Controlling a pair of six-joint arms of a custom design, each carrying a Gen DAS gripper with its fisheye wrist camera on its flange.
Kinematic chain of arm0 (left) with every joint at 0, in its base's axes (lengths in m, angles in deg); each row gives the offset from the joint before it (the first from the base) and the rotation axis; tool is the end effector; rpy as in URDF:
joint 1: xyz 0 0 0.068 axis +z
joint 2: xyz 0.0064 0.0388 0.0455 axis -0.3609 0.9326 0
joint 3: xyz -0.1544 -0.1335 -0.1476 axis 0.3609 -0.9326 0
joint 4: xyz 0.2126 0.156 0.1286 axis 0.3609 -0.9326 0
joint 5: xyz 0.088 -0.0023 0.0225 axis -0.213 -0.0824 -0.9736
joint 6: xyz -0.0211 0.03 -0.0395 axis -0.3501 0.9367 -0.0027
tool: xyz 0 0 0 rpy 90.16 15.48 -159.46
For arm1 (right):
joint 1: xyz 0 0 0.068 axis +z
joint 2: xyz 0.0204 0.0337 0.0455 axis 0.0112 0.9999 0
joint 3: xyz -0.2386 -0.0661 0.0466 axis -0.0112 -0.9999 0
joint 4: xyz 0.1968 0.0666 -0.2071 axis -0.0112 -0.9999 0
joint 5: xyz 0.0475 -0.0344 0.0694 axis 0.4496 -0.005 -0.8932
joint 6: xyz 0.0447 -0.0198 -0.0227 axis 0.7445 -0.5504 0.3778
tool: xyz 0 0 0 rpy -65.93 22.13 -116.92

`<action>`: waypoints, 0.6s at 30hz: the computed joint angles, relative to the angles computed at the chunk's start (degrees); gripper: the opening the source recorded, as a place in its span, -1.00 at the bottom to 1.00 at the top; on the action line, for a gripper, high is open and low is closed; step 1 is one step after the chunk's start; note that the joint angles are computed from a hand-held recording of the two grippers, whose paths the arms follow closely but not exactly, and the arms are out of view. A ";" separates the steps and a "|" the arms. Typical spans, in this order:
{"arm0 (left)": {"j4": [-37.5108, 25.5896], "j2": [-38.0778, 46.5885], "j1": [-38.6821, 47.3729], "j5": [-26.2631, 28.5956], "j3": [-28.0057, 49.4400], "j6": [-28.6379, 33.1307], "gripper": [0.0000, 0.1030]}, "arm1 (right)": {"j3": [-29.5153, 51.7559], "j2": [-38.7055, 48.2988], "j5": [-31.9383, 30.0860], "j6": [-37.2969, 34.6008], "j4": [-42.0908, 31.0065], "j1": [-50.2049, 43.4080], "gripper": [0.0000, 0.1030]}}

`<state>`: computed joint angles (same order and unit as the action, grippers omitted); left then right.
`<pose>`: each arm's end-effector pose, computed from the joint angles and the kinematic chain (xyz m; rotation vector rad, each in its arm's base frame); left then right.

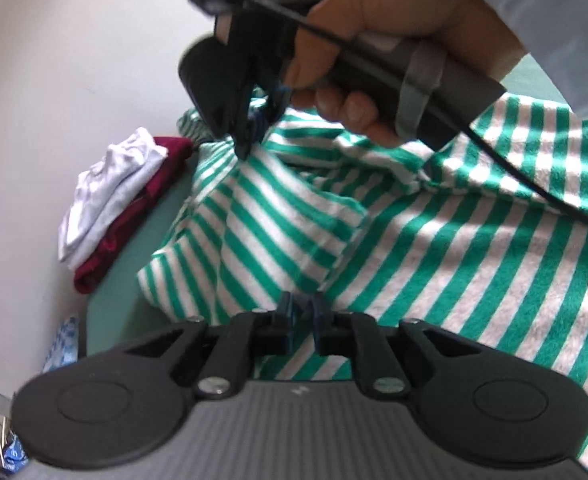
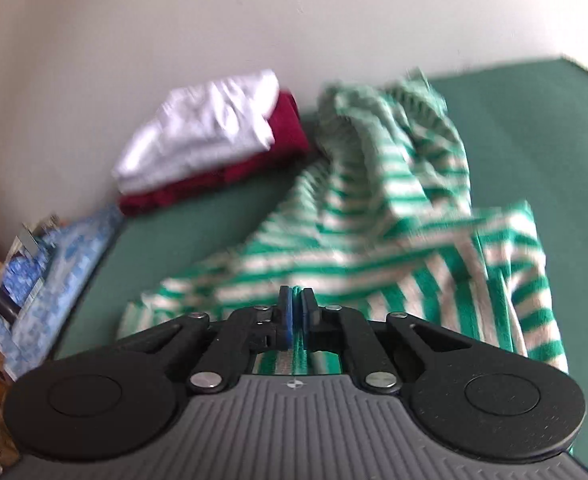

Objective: Fold clothes

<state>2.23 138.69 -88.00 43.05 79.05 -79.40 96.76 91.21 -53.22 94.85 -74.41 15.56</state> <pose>0.1570 -0.3018 0.1036 0.8033 2.1824 0.4636 0.3508 0.1064 0.0911 -0.2132 2.3312 0.6619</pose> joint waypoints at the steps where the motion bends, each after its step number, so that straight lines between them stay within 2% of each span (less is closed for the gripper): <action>1: 0.01 0.08 -0.17 -0.29 -0.08 0.14 -0.86 | 0.11 0.51 -0.81 0.03 -0.30 -0.72 -0.72; 2: -0.70 -0.46 -0.30 -0.16 -0.29 -0.37 -0.83 | -1.18 -0.60 -2.76 1.07 0.71 -2.03 -0.63; 3: -0.65 -2.11 -0.54 0.01 -1.42 -0.83 -0.68 | -2.74 -2.10 -4.67 2.28 1.86 -3.39 -0.46; 5: -0.19 -6.54 -1.52 -0.22 -4.58 -2.22 -0.60 | -7.53 -8.48 -9.06 3.27 2.60 -6.30 -0.18; 7: -4.05 -9.62 -3.72 -1.99 -6.24 -7.38 -0.24 | -10.21 -14.73 -13.35 -1.10 -4.45 -8.09 -0.16; 10: -9.86 -12.06 -6.09 -2.38 -7.97 -15.67 -0.20 | -12.95 -20.45 -17.89 -8.31 -15.90 -9.03 -0.16; 12: -11.39 -11.80 -5.80 -0.59 -8.55 -18.29 -0.19 | -14.75 -21.35 -17.10 -10.15 -18.29 -7.42 -0.17; 13: -11.60 -11.38 -6.04 -0.76 -8.60 -19.00 -0.18 | -15.62 -21.56 -16.55 -10.79 -18.93 -6.56 -0.21; 14: -11.59 -10.85 -6.56 -1.66 -8.51 -19.47 -0.18 | -16.48 -21.50 -15.26 -10.63 -17.96 -5.69 -0.51; 15: -12.09 -10.27 -6.73 -1.90 -7.84 -19.81 -0.18 | -17.40 -22.32 -12.77 -9.69 -16.63 -4.76 -0.95; 16: -12.89 -9.66 -6.67 -1.74 -6.83 -20.09 -0.19 | -18.25 -23.20 -10.99 -8.80 -15.61 -4.23 -0.94; 18: -11.78 -10.73 -6.41 -0.56 -6.95 -19.95 -0.11 | -20.80 -27.56 -11.34 -7.64 -15.41 -6.12 -0.94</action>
